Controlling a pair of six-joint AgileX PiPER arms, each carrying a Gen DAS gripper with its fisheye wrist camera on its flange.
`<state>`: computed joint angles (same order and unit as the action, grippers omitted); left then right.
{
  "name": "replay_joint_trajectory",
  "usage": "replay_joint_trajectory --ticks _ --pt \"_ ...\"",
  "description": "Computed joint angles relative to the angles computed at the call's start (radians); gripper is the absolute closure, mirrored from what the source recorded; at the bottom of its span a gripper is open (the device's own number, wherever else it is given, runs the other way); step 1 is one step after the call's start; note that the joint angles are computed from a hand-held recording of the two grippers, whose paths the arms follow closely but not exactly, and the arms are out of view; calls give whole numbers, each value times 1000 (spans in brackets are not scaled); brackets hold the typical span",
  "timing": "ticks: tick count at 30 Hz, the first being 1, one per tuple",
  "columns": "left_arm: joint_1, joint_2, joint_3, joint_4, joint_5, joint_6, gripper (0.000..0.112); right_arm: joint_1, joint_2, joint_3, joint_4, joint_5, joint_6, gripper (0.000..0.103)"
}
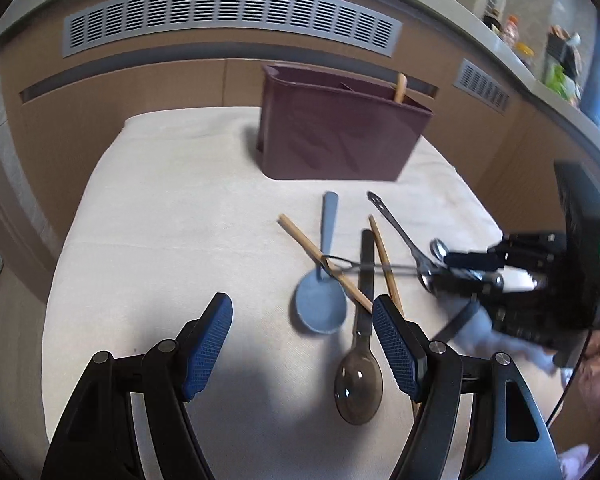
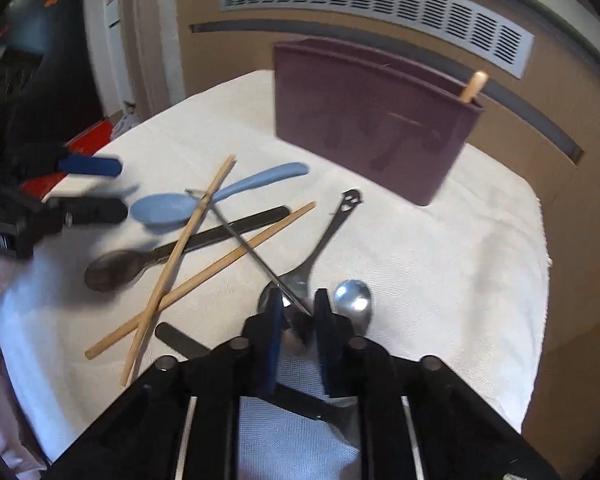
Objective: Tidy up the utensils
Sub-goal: 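Reach the right gripper to the metal spoons while the left gripper grasps the blue plastic spoon, then grasp a metal spoon with the right gripper while the left lifts the blue spoon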
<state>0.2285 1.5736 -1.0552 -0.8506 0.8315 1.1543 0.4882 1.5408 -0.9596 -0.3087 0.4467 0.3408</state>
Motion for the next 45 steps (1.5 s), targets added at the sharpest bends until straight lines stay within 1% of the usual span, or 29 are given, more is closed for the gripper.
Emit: replay_joint_trajectory --ticks 2,5,7,10,11,12,13,14,15,16,17,18,21,24,26,28,30,31,32,33,35,37,39,40,41,43,44,45 --pt "-19 -11 21 22 -33 -7 39 -14 -12 1 -24 19 52 93" --pt "-50 -2 26 66 -66 -64 39 -69 -22 11 75 9 -22 93" --pt "-69 10 22 77 -72 -87 39 -97 -31 25 103 4 -36 93" --pt "-111 21 23 101 -117 -125 43 -125 -39 45 160 -13 -80 93" --pt "-125 23 24 114 -134 -140 49 -132 -35 46 189 -21 -105 93" --pt "-139 27 24 128 -148 -153 56 -139 -38 54 219 -30 -133 91" --pt "-150 30 24 137 -160 -162 59 -144 -45 61 256 -34 -168 89" --pt "-162 33 25 144 -178 -168 65 -144 -49 65 266 -37 -179 88" --pt "-169 34 28 142 -194 -164 72 -142 -54 68 268 -39 -185 85" --pt "-175 33 34 137 -215 -157 76 -139 -62 73 264 -42 -183 81" --pt "-175 33 37 127 -225 -147 76 -133 -64 76 255 -47 -176 74" --pt "-170 28 40 110 -230 -132 76 -122 -70 77 232 -50 -155 68" --pt "-132 -10 47 31 -226 -52 76 -90 -69 65 179 -54 -117 67" --pt "-89 -49 42 -18 -215 2 76 -63 -36 7 209 -43 -173 67" --pt "-52 -65 26 -46 -190 26 77 -48 13 -53 241 -35 -230 67" --pt "-19 -81 15 -82 -165 57 77 -47 88 -138 311 -14 -311 67" --pt "1 -87 2 -105 -144 75 77 -41 147 -202 303 5 -313 67" --pt "11 -91 -6 -115 -131 85 77 -35 191 -247 250 20 -272 67" --pt "19 -94 -13 -127 -122 97 78 -34 215 -269 233 29 -257 67" --pt "19 -96 -18 -130 -121 96 78 -45 252 -308 245 50 -266 67" --pt "31 -96 -36 -136 -98 103 78 -70 289 -344 311 68 -318 67" --pt "42 -96 -48 -144 -76 109 78 -96 313 -364 410 87 -401 67" --pt "53 -94 -56 -151 -55 120 78 -107 300 -347 503 81 -502 67" --pt "57 -96 -57 -152 -50 120 79 -100 287 -331 513 72 -532 67" --pt "57 -93 -59 -152 -45 119 79 -91 285 -326 482 65 -522 67" --pt "53 -93 -55 -156 -50 122 79 -60 289 -328 358 59 -448 67" --pt "51 -90 -55 -160 -52 126 79 -55 286 -322 345 51 -437 67" --pt "49 -88 -56 -162 -53 125 79 -62 295 -337 371 61 -457 67"
